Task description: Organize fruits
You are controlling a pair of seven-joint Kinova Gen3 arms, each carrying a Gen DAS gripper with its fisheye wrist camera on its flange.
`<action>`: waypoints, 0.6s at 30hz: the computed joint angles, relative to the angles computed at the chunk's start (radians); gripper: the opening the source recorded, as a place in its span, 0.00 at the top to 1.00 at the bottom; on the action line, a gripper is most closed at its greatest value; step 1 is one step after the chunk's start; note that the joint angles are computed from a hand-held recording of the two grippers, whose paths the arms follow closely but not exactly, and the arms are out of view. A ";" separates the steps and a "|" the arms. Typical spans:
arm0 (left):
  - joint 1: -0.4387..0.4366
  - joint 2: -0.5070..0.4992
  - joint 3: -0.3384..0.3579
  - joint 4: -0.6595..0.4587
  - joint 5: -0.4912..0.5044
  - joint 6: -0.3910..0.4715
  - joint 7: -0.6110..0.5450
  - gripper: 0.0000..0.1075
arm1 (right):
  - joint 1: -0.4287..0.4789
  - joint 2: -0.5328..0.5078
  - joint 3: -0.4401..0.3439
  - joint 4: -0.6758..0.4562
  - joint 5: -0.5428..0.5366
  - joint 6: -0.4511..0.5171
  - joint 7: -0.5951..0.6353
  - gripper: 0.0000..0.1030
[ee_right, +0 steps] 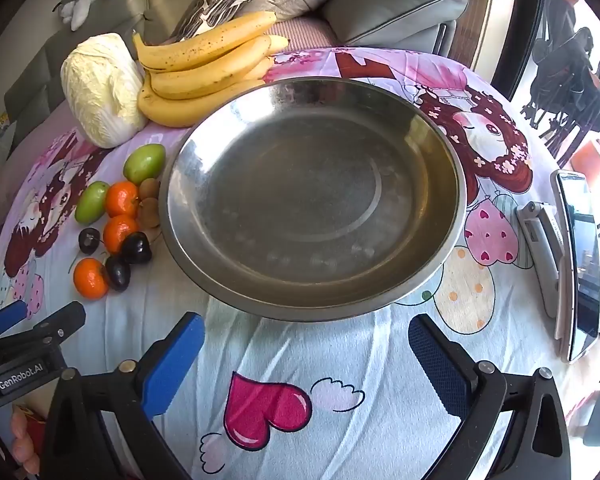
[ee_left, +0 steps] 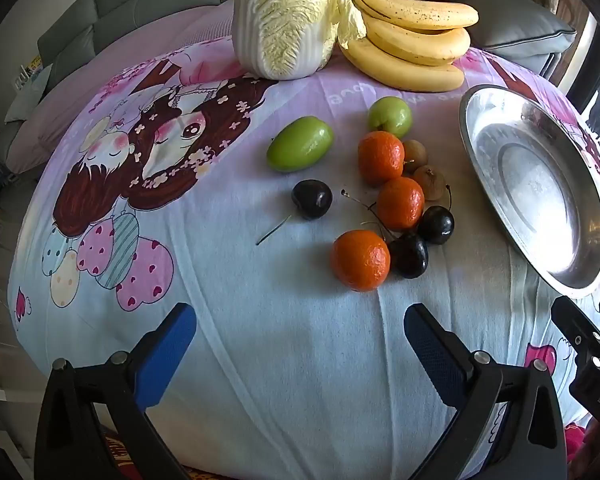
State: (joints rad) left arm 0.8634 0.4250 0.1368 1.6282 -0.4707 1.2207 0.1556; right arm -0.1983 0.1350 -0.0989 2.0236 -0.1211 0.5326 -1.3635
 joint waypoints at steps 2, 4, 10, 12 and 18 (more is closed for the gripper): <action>0.000 0.000 0.000 0.001 0.000 0.000 0.001 0.04 | -0.002 0.001 0.000 0.000 0.002 0.000 -0.003 0.00; 0.000 0.000 0.000 0.000 0.000 0.000 0.000 0.04 | -0.002 0.002 0.000 -0.001 0.000 0.000 -0.001 0.00; 0.000 0.005 0.000 -0.003 0.004 -0.003 -0.001 0.04 | -0.008 0.002 0.001 0.000 0.011 -0.001 -0.015 0.00; -0.001 0.005 0.000 -0.003 0.006 -0.006 -0.003 0.04 | -0.011 0.002 0.001 0.000 0.017 -0.002 -0.022 0.00; -0.010 0.000 0.000 0.002 0.015 -0.015 -0.017 0.04 | -0.016 0.004 0.001 0.000 0.026 -0.002 -0.034 0.00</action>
State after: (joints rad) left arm 0.8537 0.4247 0.1370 1.6297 -0.4555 1.2062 0.1384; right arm -0.2146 0.1387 -0.0983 2.0231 -0.0948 0.5307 -1.3977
